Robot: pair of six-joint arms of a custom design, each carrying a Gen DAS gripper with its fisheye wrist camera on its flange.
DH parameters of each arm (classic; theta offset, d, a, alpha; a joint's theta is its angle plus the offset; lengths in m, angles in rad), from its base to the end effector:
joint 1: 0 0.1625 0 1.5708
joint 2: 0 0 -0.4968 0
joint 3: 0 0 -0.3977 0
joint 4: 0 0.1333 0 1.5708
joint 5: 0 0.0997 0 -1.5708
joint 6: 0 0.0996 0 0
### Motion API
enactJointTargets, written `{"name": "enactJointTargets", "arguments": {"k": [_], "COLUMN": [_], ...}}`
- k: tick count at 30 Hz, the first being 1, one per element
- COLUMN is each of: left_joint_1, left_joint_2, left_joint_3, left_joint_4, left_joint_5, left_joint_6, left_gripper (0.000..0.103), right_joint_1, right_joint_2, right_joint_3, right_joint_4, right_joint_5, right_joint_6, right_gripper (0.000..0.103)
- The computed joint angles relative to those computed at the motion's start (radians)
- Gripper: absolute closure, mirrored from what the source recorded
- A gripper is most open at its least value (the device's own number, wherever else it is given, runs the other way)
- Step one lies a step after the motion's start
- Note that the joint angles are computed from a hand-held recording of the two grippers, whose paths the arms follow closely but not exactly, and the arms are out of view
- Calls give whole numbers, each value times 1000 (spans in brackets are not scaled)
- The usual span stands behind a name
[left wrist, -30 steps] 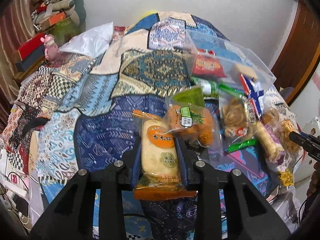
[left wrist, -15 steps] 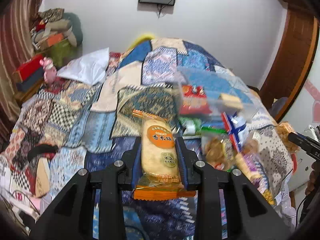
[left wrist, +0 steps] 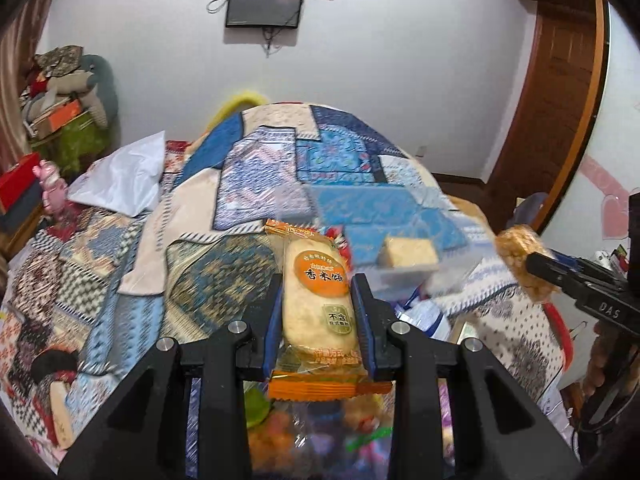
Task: Organize snacks
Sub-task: 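Place cake pack in box with left tool while right tool places peanut bag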
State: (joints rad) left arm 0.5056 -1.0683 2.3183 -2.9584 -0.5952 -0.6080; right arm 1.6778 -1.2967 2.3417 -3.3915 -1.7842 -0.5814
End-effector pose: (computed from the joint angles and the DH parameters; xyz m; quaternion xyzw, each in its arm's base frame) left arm -0.3076 -0.4169 0.1788 0.1683 0.8657 -0.3878 0.2682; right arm 0.1621 -0.4587 0.2971 0.2727 -0.8801 0.3424 0.1842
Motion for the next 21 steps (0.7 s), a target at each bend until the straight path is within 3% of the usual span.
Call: {"name": "enactJointTargets", "arguments": {"k": [9, 21], "left_joint_1": [104, 237], "left_joint_2": [111, 215], "left_joint_3": [-126, -269], "left_joint_4": [-139, -121], "left_joint_5": [-69, -145], "left_joint_6": [191, 275], "left_gripper": [71, 71], "right_joint_1": [1, 19], "right_joint_2": [90, 247], "right_joint_3": [-107, -262], "right_joint_4": [25, 132], "right_joint_5": [11, -24], "right_joint_6": [-2, -16], "right_gripper": [59, 59]}}
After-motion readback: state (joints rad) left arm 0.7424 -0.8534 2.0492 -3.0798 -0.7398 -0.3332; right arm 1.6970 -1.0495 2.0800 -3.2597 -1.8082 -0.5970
